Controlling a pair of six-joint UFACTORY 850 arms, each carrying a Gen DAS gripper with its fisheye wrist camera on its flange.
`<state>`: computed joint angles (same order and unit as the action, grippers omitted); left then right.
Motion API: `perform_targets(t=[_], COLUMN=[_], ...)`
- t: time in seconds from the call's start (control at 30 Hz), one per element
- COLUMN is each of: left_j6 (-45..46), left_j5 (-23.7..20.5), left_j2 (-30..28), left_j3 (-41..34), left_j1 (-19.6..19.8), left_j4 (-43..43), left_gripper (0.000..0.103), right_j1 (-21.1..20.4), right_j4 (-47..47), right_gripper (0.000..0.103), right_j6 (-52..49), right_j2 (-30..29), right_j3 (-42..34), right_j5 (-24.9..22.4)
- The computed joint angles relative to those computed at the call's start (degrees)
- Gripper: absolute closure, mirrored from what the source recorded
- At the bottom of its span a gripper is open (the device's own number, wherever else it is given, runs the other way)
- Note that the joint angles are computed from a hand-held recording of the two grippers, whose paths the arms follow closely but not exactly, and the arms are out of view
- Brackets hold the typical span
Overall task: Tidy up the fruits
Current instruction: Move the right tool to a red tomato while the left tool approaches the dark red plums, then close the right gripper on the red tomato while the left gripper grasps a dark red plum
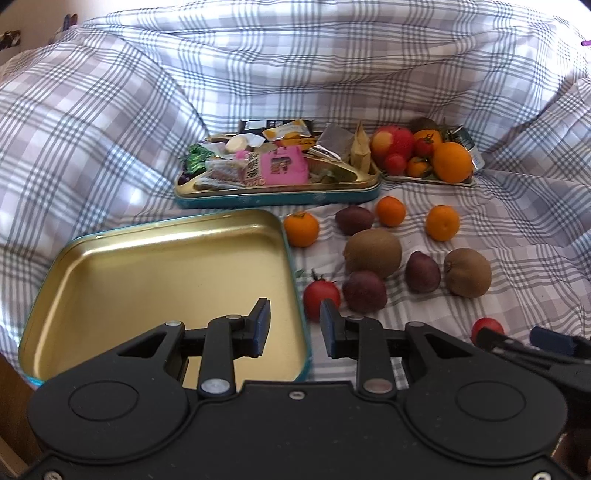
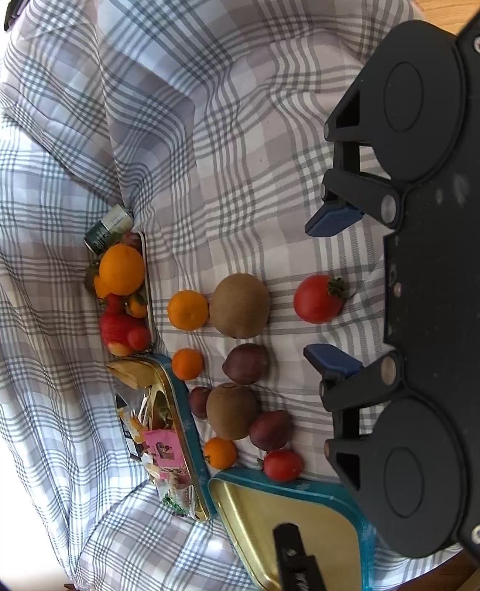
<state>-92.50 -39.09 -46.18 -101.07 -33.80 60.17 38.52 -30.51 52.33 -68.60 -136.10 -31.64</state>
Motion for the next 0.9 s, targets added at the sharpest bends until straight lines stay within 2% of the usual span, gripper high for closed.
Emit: perform_targets(t=[0.23,0.37,0.8,0.9], left_j6=[4.58,8.22,15.41,16.56], left_j5=[0.46,0.58,2.00,1.76], left_j2=[-2.73,-4.66,-10.01,-11.04], left_j3=[-4.37,-7.19,-14.73,-16.14], left_j1=[0.41,0.62,1.55,1.75], left_j4=[-4.89,-8.11,-13.41,-14.52], left_gripper=[0.066,0.066,0.066,0.066], right_j1=[-0.19,-0.08,-0.08,0.29], right_j4=[2.28,3.60,2.40,2.00], right_gripper=[0.039,0.047,0.062,0.063], right_j6=[-3.06,-5.83,-2.56,-3.91], right_j2=[-2.58,-5.13,-9.11,-13.02], right_j3=[-3.95,-8.16,-13.18,-19.69], right_j5=[-0.81,-3.12,-4.60,-7.51])
